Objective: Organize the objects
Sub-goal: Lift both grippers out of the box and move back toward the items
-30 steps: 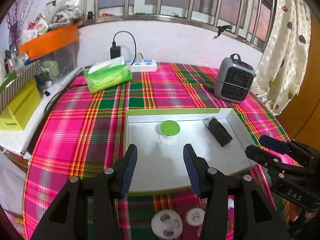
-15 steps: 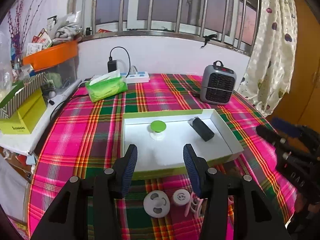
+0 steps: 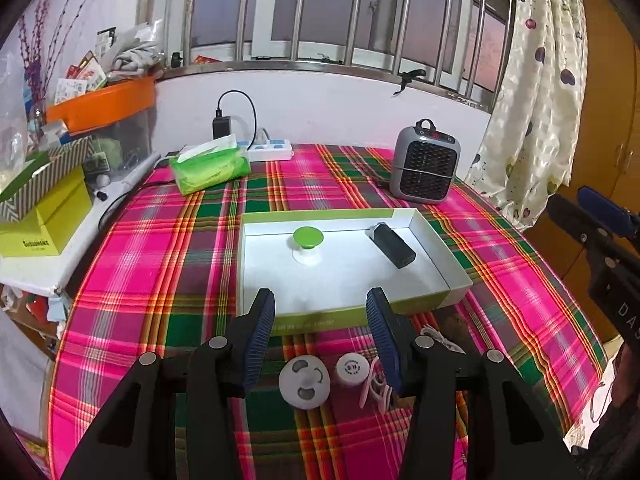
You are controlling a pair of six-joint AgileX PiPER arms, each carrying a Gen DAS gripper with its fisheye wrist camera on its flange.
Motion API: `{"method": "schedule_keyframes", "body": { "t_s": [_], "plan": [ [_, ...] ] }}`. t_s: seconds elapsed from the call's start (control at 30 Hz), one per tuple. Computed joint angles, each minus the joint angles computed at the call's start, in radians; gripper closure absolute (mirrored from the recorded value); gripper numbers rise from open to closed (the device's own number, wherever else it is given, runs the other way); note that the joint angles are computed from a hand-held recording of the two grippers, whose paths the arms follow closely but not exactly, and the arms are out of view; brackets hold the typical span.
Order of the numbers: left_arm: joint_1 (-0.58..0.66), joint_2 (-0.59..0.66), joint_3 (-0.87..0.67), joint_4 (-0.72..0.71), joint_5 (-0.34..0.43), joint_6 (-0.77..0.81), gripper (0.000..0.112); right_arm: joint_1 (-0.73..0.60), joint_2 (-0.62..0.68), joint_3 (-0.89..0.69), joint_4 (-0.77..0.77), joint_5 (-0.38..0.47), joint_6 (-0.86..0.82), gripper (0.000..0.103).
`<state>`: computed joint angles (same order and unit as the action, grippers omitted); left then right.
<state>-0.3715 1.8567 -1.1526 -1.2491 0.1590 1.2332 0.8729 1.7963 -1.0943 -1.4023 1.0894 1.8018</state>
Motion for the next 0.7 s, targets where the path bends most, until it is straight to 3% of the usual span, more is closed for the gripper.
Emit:
{"method": "schedule_keyframes", "body": {
  "t_s": [0.27, 0.4, 0.53, 0.7],
  "plan": [
    [0.019, -0.024, 0.068, -0.239, 0.016, 0.244, 0.066, 0.033, -0.014, 0.024, -0.006, 0.004, 0.028, 0.055],
    [0.041, -0.015, 0.096, -0.285, 0.047, 0.292, 0.065, 0.009, -0.053, 0.098, -0.03, -0.125, 0.093, 0.055],
    [0.073, -0.001, 0.132, -0.381, 0.085, 0.386, 0.066, 0.003, -0.047, 0.15, -0.042, -0.191, 0.134, 0.055],
    [0.109, 0.027, 0.142, -0.359, 0.145, 0.362, 0.066, -0.027, -0.057, 0.241, -0.083, -0.297, 0.241, 0.055]
  ]
}}
